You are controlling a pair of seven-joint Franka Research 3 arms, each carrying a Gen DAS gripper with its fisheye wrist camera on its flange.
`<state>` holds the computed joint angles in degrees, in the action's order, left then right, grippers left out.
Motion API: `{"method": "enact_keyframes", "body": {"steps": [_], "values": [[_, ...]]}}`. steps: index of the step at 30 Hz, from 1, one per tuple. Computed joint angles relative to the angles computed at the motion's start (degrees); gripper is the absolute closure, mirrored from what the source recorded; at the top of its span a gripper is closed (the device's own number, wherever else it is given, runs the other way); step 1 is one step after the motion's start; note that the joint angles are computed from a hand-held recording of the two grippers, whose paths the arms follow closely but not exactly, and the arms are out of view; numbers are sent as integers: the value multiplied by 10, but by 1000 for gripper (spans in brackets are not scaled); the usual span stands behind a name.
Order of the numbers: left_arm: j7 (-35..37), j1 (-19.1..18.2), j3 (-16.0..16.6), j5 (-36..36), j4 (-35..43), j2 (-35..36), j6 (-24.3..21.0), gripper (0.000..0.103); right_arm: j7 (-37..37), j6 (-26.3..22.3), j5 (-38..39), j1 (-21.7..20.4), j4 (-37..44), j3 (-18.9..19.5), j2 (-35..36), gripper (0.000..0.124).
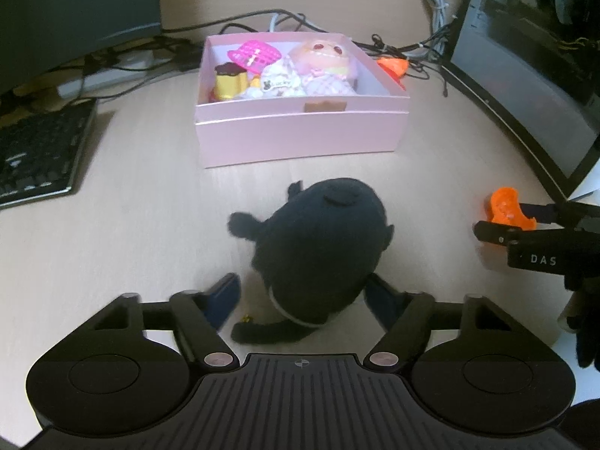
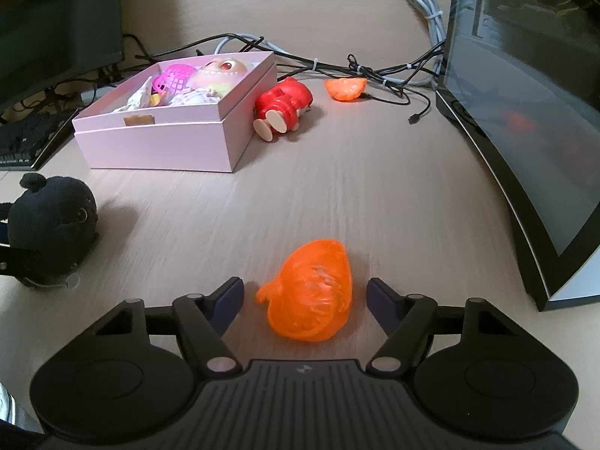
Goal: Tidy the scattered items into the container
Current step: 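Lift the black plush with the left gripper while the right gripper holds the pumpkin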
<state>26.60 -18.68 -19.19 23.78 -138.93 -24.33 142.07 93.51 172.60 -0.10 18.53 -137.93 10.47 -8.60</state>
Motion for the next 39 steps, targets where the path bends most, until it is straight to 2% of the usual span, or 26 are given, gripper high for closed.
{"method": "enact_keyframes", "body": {"steps": [5, 8, 17, 24, 28, 34, 36, 38, 39], "values": [[10, 3, 5, 0, 14, 28, 10, 25, -3, 0, 6, 5, 3, -2, 1, 70], [11, 5, 3, 10, 18, 33, 12, 30, -23, -3, 28, 17, 3, -9, -1, 80], [39, -4, 9, 1, 10, 23, 11, 34, -93, -13, 84, 55, 7, -15, -10, 80], [77, -23, 25, -50, -17, -18, 2, 35, -166, -25, 137, 91, 25, -13, -6, 83], [91, -26, 28, -70, -35, -44, -8, 35, -192, -26, 149, 101, 36, -7, 1, 88], [90, -19, 26, -78, -51, -64, -13, 34, -153, -17, 98, 82, 35, 15, 4, 86], [92, -18, 26, -78, -52, -65, -11, 34, -131, -13, 69, 72, 28, 21, 0, 80], [95, -18, 26, -78, -53, -64, -9, 33, -130, -16, 69, 74, 22, 16, -6, 64], [98, -19, 28, -80, -54, -64, -8, 32, -131, -19, 71, 75, 19, 14, -8, 61]]}}
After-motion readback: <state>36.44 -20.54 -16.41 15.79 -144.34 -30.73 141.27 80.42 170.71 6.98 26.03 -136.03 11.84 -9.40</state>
